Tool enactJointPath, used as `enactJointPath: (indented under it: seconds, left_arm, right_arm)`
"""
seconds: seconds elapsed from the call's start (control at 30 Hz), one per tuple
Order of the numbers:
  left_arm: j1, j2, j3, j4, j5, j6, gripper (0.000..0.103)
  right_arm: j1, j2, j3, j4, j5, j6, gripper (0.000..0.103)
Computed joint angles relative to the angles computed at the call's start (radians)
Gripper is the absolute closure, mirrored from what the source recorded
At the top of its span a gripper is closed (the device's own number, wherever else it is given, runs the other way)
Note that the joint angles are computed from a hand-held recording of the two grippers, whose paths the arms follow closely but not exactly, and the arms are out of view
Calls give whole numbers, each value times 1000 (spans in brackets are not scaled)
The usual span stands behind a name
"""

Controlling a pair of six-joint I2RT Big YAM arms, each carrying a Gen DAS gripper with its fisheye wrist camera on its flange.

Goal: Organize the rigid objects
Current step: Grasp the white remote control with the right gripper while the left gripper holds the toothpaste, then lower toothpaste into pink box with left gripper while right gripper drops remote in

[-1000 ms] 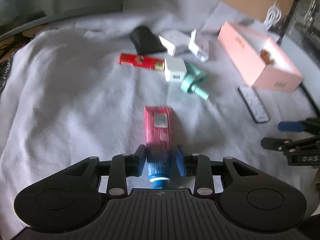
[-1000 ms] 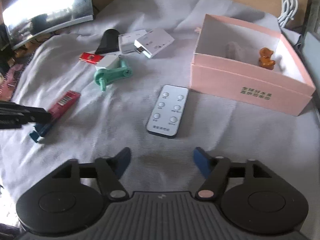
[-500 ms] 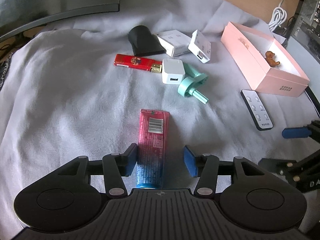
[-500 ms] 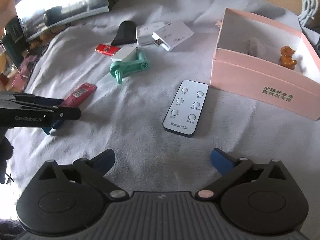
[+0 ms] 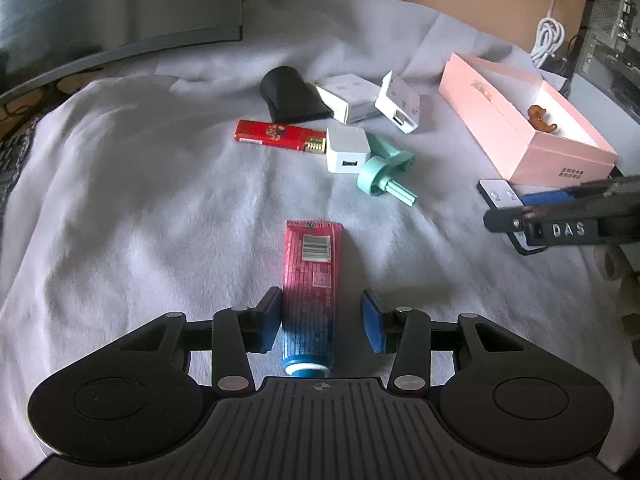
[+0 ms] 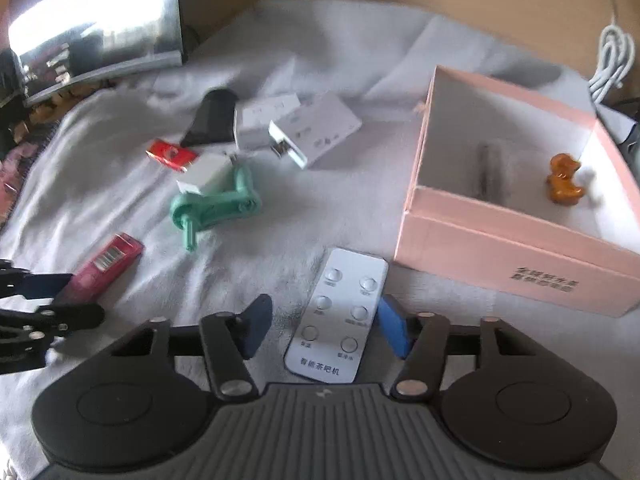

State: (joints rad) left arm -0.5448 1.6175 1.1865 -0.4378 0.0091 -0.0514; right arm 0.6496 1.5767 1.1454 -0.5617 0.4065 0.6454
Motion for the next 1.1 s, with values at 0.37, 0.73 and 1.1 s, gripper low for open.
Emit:
enactJointPath:
  seconds: [0.37, 0.73, 1.1]
  left_arm:
    - [-8, -35, 13, -89, 63, 84, 69]
    - [-95, -12, 243, -166, 392, 106, 69]
    - [-156, 275, 819, -292, 390, 122, 69]
  right_arm:
    - [52, -183, -89, -120, -8, -15, 65]
    - [93, -465, -146, -295, 208, 26, 65]
    - [-75, -482, -66, -145, 354, -172, 65]
